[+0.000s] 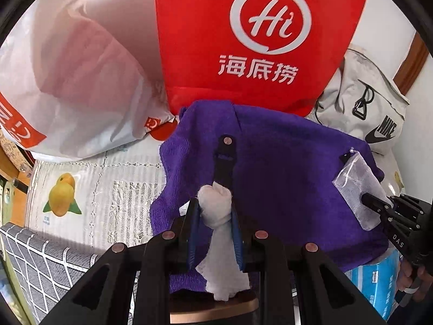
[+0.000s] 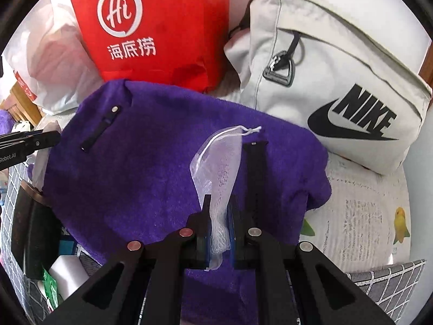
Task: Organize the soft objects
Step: 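Carry the cloth in the left gripper while the right carries the mesh bag to the towel, then release the mesh bag from the right gripper while the left releases the cloth onto the towel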
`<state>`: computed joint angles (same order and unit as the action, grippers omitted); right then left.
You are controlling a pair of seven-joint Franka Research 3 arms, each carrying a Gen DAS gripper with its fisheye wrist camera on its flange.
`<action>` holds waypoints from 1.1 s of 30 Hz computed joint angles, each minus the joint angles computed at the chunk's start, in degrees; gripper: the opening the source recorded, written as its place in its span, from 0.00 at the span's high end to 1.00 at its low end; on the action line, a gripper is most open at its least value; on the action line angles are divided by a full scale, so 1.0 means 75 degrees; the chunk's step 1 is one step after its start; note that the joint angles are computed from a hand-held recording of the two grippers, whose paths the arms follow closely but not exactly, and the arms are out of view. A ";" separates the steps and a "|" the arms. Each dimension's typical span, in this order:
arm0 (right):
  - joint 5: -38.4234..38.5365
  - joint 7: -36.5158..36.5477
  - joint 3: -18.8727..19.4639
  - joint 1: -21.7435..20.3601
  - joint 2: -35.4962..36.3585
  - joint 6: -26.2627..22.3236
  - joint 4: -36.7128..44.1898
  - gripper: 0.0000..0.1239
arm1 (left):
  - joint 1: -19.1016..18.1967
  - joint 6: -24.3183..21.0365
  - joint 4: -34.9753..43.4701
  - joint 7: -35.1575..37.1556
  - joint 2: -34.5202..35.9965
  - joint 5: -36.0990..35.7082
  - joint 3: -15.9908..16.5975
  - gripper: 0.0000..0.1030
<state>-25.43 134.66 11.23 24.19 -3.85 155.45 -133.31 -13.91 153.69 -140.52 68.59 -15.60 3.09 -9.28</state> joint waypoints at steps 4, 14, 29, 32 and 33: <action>0.0191 -0.0156 -0.0050 0.0022 0.0122 -0.0051 0.0055 0.92 | -0.0140 0.0006 0.0017 0.0328 0.0112 -0.0463 0.0166 0.79; 0.0345 -0.0381 -0.0104 0.0124 0.0186 -0.0272 0.0110 0.87 | -0.0111 -0.0104 0.0256 0.0804 0.0527 -0.1056 0.0160 0.79; -0.0571 0.0351 0.0202 -0.0140 -0.0462 -0.0565 -0.0293 0.55 | 0.0250 -0.0248 0.0835 0.0122 0.1242 -0.0221 -0.0173 0.79; -0.0675 0.0547 0.0253 -0.0166 -0.0499 -0.0663 -0.0294 0.55 | 0.0221 -0.0365 0.0935 0.0234 0.1280 -0.0449 -0.0144 0.71; -0.0696 0.0639 0.0259 -0.0182 -0.0565 -0.0671 -0.0340 0.55 | 0.0189 -0.0381 0.0952 0.0388 0.1276 -0.0671 -0.0118 0.65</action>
<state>-30.66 139.45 13.17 22.83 -8.09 150.42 -135.86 -12.49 150.83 -133.37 71.49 -6.03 -1.94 -10.17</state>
